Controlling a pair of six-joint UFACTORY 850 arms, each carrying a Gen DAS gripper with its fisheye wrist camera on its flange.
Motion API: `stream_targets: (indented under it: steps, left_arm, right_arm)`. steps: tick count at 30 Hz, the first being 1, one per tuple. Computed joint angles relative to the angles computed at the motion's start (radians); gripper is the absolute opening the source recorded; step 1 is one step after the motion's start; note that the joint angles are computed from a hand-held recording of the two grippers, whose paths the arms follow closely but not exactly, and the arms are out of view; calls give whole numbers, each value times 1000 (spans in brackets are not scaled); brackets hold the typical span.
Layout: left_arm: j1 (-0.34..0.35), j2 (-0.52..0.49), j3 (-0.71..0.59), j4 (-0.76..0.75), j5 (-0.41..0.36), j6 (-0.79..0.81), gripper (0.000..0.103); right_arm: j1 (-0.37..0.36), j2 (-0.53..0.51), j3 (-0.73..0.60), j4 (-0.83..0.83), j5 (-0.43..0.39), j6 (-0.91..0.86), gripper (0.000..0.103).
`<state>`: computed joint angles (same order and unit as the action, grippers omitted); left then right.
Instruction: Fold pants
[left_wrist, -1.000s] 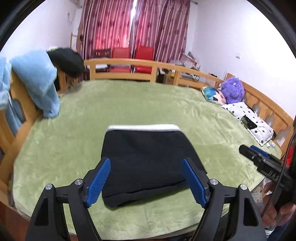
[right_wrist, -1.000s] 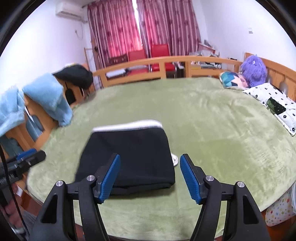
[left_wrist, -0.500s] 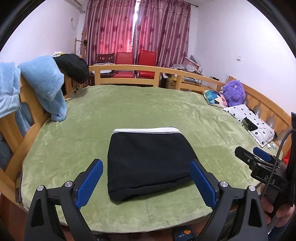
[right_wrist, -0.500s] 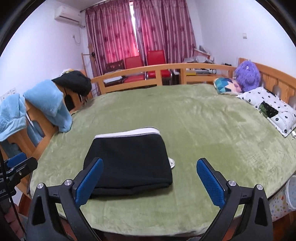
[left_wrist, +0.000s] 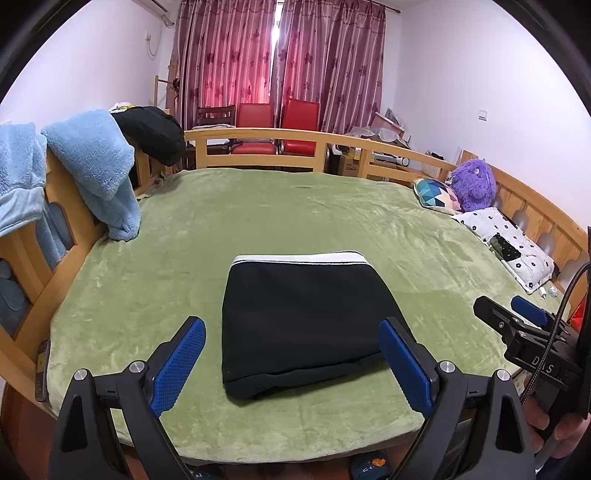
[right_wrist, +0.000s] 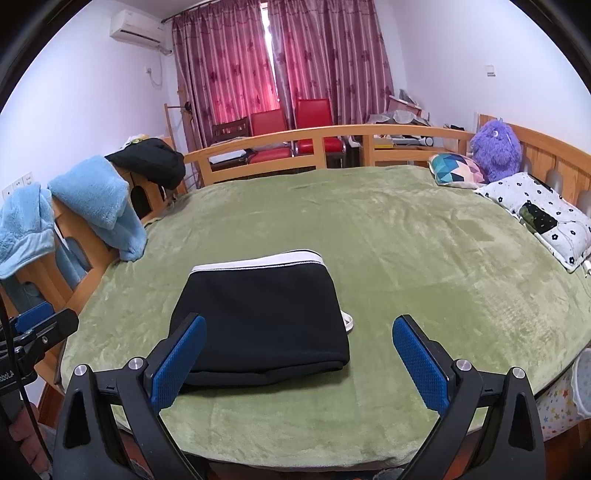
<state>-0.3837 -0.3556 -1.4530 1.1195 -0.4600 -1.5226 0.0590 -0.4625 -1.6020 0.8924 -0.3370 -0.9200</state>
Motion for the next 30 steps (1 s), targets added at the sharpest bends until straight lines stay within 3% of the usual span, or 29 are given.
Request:
stream_targets:
  steps: [30]
  left_arm:
    - [-9,0,-1,-12,-19,-3,95]
  right_arm:
    - [9,18,29,-36,42,36,100]
